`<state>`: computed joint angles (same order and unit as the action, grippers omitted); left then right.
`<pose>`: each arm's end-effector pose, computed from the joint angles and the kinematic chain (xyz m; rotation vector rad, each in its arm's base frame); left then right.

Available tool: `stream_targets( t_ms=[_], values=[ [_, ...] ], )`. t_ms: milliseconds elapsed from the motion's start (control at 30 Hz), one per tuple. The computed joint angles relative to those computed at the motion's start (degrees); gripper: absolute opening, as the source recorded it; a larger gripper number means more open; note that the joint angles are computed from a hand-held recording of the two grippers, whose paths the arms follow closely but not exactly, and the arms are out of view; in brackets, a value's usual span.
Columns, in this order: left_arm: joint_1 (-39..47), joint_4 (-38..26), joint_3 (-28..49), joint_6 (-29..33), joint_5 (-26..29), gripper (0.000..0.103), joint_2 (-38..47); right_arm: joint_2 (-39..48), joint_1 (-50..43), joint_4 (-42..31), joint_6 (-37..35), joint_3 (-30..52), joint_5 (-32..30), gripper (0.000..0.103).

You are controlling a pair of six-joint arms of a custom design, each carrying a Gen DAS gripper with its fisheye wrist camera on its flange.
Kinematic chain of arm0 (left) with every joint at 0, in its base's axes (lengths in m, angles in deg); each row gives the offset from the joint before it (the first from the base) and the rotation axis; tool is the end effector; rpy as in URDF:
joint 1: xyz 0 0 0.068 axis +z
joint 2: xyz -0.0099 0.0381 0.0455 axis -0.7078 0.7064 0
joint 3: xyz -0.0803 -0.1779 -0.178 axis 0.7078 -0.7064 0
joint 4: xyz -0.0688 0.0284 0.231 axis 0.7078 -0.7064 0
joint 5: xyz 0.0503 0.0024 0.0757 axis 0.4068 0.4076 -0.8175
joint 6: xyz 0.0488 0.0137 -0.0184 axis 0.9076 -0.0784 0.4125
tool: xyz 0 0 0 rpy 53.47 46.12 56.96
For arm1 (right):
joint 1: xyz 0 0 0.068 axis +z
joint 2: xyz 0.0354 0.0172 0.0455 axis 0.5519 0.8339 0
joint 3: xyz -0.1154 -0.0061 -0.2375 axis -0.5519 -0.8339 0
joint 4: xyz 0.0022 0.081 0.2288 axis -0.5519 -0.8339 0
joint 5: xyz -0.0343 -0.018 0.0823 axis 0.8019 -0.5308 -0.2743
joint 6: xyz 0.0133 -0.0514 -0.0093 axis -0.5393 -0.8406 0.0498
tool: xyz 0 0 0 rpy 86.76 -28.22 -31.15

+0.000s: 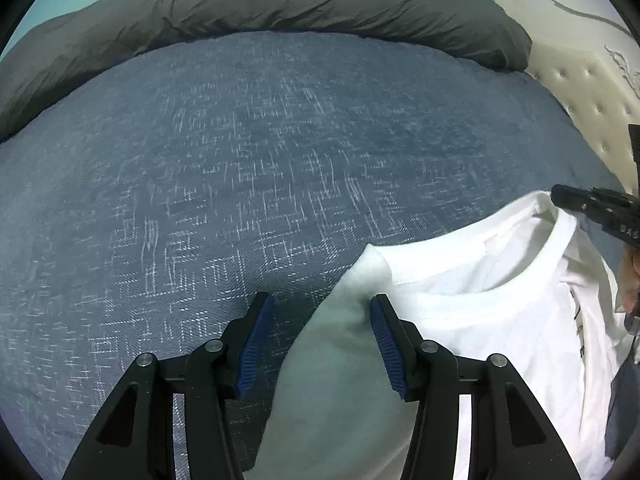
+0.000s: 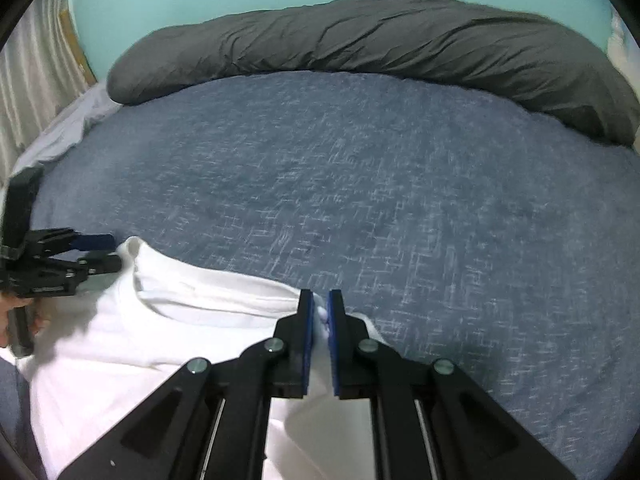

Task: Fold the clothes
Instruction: 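Pinch the collar edge with the right gripper while the left gripper pinches the shoulder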

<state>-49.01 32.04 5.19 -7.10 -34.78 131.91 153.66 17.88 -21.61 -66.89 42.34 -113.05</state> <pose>0.2660 -0.0243 0.1589 0.2484 2.5901 -0.2125 0.2752 -0.0608 0.2336 -0.3111 2.4545 0.3131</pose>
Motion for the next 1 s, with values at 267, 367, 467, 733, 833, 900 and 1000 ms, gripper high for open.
stream_targets(
  t_ms=[267,367,467,733,833,900,1000],
  values=[
    [-2.07,1.28,-2.11,0.42,-2.56,0.030,-1.91,0.52,-5.03,-3.46,-3.77,3.28,-8.87,0.034],
    [-3.14,1.30,-2.68,0.68,-3.33,0.018,-2.88,1.15,-6.05,-4.23,-5.22,4.23,-9.23,0.038],
    [-3.28,1.13,-2.78,0.61,-3.43,0.015,-3.42,2.55,-5.79,-4.70,-6.45,4.69,-6.49,0.040],
    [-3.39,1.84,-3.04,0.37,-4.19,0.004,-3.86,4.60,-0.07,-1.57,-5.73,1.71,3.11,0.041],
    [-3.69,2.50,-3.36,0.61,-5.24,0.003,-3.93,4.94,1.29,-0.43,-5.30,0.60,4.83,0.028],
    [-3.91,2.54,-3.50,0.46,-5.92,0.002,-4.52,4.00,1.69,1.10,-5.12,-0.83,5.16,0.007],
    [-3.90,2.77,-3.44,-0.44,-7.51,0.002,-5.45,1.34,1.43,3.76,-5.50,-3.24,5.16,0.003]
  ],
)
